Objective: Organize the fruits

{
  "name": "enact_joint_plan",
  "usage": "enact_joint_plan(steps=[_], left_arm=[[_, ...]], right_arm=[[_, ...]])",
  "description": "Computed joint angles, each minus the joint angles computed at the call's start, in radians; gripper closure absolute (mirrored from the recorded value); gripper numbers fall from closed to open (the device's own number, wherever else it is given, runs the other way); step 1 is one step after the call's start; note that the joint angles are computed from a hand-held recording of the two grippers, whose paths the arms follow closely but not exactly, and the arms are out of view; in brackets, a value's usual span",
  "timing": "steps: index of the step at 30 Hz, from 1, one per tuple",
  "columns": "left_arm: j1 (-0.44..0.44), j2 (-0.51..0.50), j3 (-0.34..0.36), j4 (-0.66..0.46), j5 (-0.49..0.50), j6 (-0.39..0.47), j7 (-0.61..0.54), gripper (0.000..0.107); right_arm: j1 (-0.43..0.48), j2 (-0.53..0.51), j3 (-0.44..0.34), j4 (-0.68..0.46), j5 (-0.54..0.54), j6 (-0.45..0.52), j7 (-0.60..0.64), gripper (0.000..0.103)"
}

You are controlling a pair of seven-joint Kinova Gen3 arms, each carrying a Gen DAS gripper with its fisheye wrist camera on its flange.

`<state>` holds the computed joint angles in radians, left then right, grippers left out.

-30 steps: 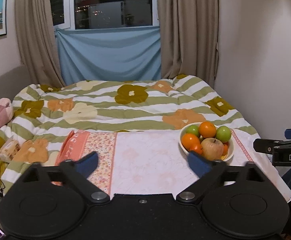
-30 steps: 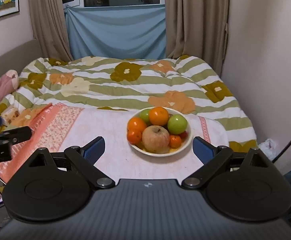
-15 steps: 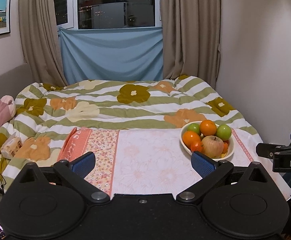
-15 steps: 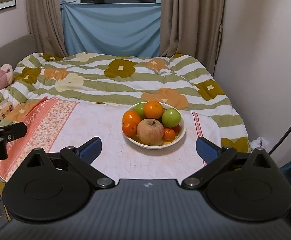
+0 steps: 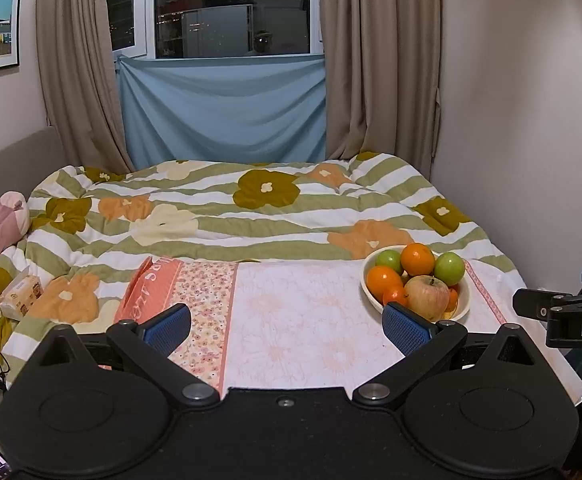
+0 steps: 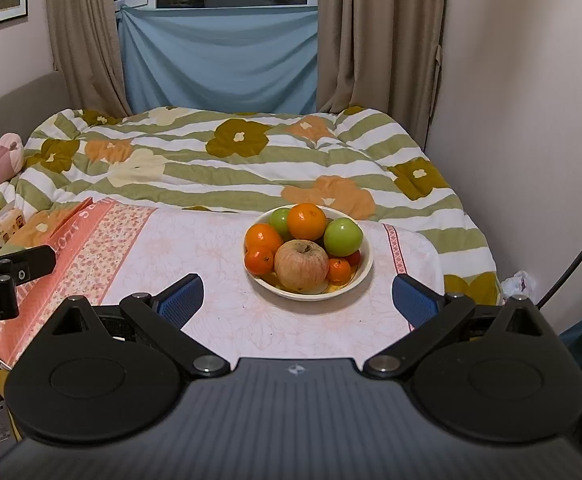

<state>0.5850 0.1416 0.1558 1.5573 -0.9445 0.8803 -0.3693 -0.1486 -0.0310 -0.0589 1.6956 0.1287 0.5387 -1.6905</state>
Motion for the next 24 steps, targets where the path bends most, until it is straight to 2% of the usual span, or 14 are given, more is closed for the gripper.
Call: enact_joint_plan(steps=[24], left_arm=[[0.006, 0.015, -0.012, -0.012, -0.002, 0.004, -0.001, 0.004]], right_arm=[[-0.007, 0.025, 0.003, -0.013, 0.016, -0.009, -0.058, 0.000]])
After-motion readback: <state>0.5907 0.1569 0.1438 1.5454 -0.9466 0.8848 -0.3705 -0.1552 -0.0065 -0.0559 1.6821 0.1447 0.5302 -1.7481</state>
